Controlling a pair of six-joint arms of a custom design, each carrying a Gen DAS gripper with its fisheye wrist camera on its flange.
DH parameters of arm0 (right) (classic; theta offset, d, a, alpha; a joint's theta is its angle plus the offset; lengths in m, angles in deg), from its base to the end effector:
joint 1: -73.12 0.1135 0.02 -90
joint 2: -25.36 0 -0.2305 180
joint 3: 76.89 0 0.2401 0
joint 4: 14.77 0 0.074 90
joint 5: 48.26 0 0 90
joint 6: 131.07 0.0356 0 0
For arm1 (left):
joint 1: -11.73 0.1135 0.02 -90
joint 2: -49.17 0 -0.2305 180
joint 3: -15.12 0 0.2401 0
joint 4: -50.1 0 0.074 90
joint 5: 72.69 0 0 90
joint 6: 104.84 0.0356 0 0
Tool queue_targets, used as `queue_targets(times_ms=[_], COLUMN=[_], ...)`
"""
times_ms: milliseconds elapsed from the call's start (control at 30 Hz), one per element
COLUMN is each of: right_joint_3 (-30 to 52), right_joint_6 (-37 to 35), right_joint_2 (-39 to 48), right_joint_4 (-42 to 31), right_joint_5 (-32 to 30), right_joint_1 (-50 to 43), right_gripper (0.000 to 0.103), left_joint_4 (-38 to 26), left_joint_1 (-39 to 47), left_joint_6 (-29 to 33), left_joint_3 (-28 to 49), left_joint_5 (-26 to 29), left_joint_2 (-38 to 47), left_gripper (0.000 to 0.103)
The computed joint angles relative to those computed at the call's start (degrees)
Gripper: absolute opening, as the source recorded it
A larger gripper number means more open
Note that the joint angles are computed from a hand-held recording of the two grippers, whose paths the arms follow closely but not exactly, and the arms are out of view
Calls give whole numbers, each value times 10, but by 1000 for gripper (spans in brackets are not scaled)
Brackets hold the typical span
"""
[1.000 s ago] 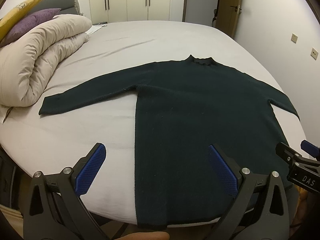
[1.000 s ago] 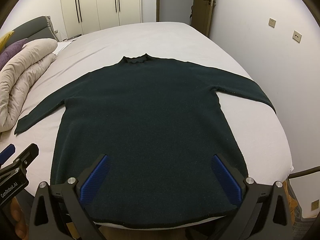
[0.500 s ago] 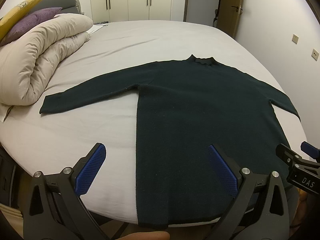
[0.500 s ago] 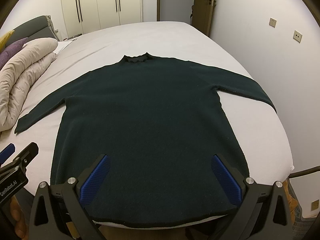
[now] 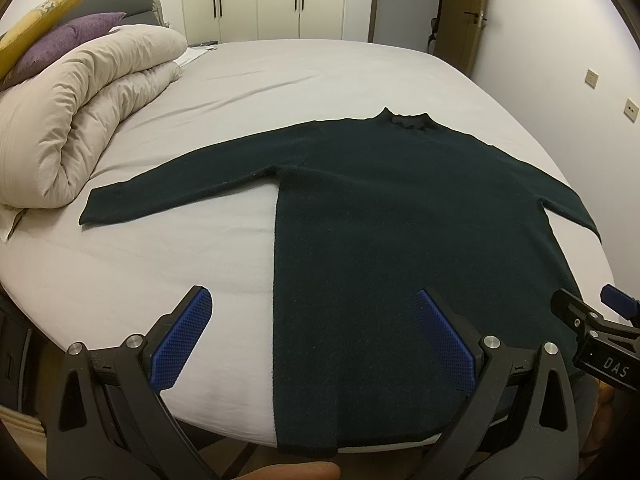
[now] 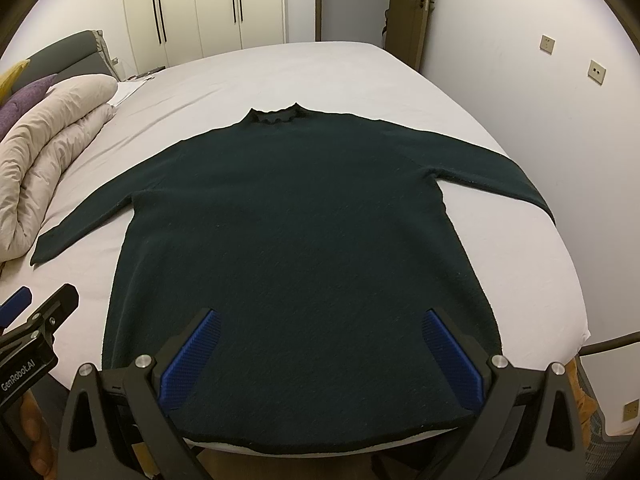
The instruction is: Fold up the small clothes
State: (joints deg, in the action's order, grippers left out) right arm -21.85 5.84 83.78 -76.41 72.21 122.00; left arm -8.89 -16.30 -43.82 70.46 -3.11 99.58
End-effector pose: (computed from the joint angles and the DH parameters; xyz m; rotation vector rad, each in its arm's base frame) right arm 0.1341 0.1261 0.2008 0.1063 2.4657 -0.0450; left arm 0.1606 -0.0714 0.2248 -0.1620 2.4268 0.0085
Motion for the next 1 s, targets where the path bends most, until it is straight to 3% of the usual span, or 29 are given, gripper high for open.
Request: queue_targets(times_ms=[1000], right_joint_3=[7], right_joint_6=[3], right_joint_2=[16], right_joint_4=[-2], right_joint_5=[-1], right_joint_1=[8], right_gripper=[103], left_joint_4=[5], left_joint_1=[18], left_joint_6=[2], left_joint_3=[-7], left_joint_5=[17], left_joint_2=[-1], left_gripper=[103])
